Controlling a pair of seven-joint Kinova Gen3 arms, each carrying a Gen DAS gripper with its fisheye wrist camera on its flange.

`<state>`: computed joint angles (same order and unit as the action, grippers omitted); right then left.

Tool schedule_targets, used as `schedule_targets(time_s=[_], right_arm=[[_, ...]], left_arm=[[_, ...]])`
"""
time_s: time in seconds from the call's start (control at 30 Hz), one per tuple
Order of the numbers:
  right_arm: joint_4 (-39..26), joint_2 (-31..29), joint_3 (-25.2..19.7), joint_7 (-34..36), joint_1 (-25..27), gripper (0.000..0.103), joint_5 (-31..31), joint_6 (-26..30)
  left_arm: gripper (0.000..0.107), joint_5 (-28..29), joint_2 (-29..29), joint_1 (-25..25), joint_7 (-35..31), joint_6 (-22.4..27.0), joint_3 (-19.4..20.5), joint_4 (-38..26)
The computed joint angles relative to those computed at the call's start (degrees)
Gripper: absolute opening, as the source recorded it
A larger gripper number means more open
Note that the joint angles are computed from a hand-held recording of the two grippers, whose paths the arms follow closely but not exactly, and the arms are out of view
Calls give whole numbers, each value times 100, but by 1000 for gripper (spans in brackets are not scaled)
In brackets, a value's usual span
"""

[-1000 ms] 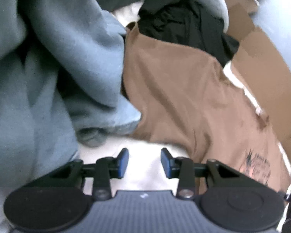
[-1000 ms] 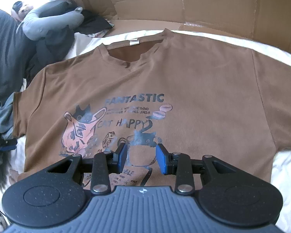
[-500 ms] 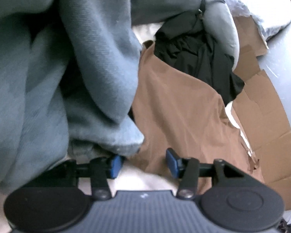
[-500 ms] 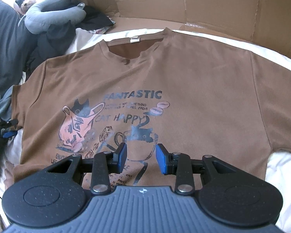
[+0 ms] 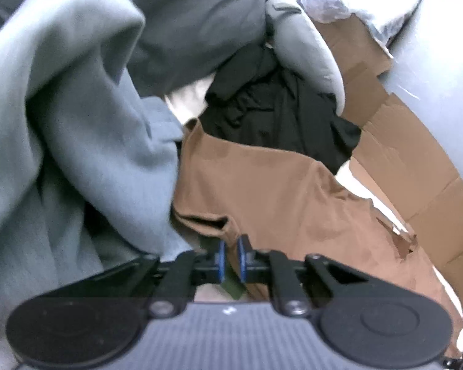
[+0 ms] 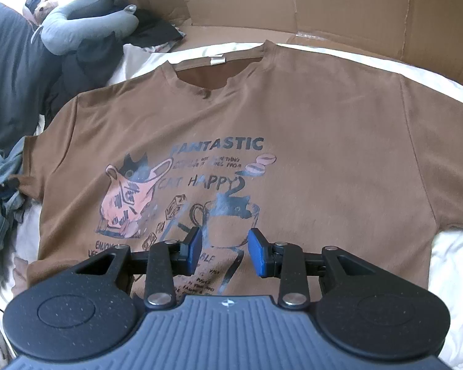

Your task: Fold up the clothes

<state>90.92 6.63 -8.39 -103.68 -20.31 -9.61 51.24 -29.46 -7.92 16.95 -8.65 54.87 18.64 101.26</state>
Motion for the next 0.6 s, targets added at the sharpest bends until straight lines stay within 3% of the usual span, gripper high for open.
schedule_targets(time_s=[0.13, 0.23, 0.37, 0.6], right_arm=[[35, -21, 7, -74, -7, 40, 15, -5], [67, -24, 8, -95, 0, 40, 6, -35], [61, 13, -3, -98, -7, 40, -9, -41], [40, 24, 4, -37, 9, 40, -26, -78]], left_arm=[[8, -154, 94, 42, -127, 478, 49, -247], [7, 75, 194, 98, -278, 807, -79, -300], [7, 172, 238, 161, -332, 814, -183, -109], [7, 499, 316, 260, -627, 1234, -314, -456]])
